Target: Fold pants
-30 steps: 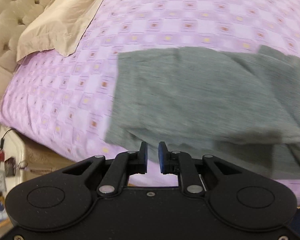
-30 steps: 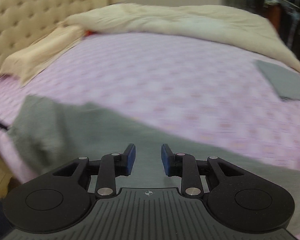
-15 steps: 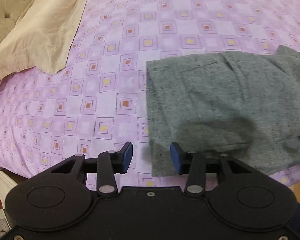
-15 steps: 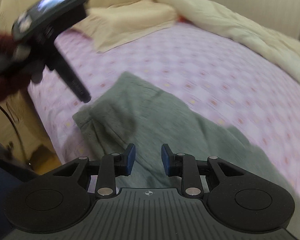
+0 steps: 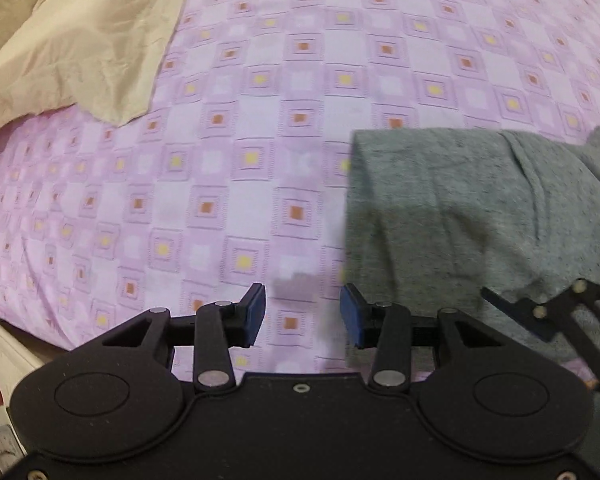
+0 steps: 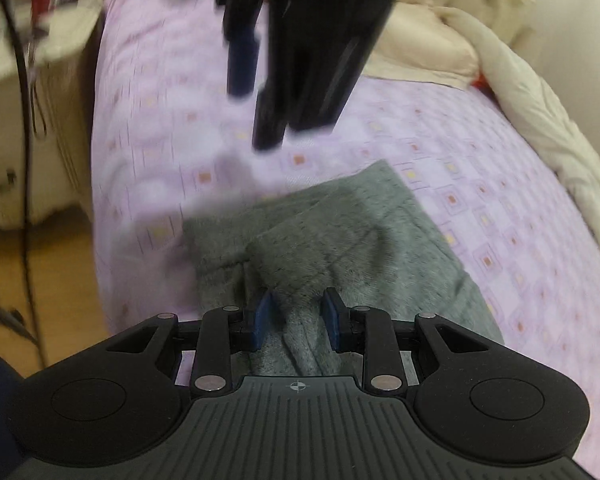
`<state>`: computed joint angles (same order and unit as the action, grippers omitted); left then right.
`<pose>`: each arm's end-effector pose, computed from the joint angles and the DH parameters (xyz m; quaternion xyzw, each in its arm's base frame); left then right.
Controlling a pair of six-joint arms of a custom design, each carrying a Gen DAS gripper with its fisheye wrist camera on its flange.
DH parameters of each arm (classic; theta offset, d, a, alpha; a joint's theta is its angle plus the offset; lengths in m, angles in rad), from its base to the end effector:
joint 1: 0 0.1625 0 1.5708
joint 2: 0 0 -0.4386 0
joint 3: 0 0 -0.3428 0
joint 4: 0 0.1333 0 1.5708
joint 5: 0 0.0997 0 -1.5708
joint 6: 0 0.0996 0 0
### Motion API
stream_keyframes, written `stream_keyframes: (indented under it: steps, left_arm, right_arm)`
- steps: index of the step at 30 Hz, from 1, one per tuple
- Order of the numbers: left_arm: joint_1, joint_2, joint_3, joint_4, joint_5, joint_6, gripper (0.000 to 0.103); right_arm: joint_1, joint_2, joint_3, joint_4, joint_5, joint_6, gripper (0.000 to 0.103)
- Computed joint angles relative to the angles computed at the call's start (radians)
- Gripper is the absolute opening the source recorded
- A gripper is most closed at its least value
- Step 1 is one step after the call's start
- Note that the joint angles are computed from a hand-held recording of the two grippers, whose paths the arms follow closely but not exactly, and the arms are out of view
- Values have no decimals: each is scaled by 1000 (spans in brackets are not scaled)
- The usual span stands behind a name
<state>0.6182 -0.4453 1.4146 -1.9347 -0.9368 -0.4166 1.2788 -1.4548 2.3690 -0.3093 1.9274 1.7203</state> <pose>-0.3988 -0.5196 -0.0539 0.3298 0.8500 0.0313 0.4096 0.0137 -0.2966 0.1915 0.3968 -0.7804 0.1807 0.4482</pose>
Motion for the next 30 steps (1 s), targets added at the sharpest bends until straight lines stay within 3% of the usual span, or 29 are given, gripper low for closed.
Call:
stream_keyframes:
  steps: [2,4,7,11,14,16,20,23,26,30]
  left_arm:
    - [10,-13,4,11,1,-18,51]
    - [19,-24,11,22,4,-37,51]
    - [27,-33,14,37,1,-50,51]
    - [29,-40,21,27,14,-29,51]
    - [21,-49,30,-3,30,3,51]
    - [15,-54,35,-23,45,20,51]
    - [9,-52,34,-47,63,45,51]
    - [2,-47,38,-62,64,59,51]
    - [-6,-41,40,-83,48,78,51]
    - [-18,-18,30,-124,13,118,51]
  right_arm:
    - [-2,7,27,-64,-2,-65,28]
    - [-7,-7,34,-66,-18,-74,27]
    - [16,-27,-23,72,-12,99,14]
    - [51,-86,-92,275,-78,364,12]
    - [81,-87,-133,381,-136,500,12]
    - [90,-52,-141,388,-123,548,12]
    - [59,25,-150,372,-77,558,12]
    - [51,55,-167,409,-65,555,18]
    - [61,3,-157,439,-91,509,19]
    - [22,-149,-134,516,-145,498,21]
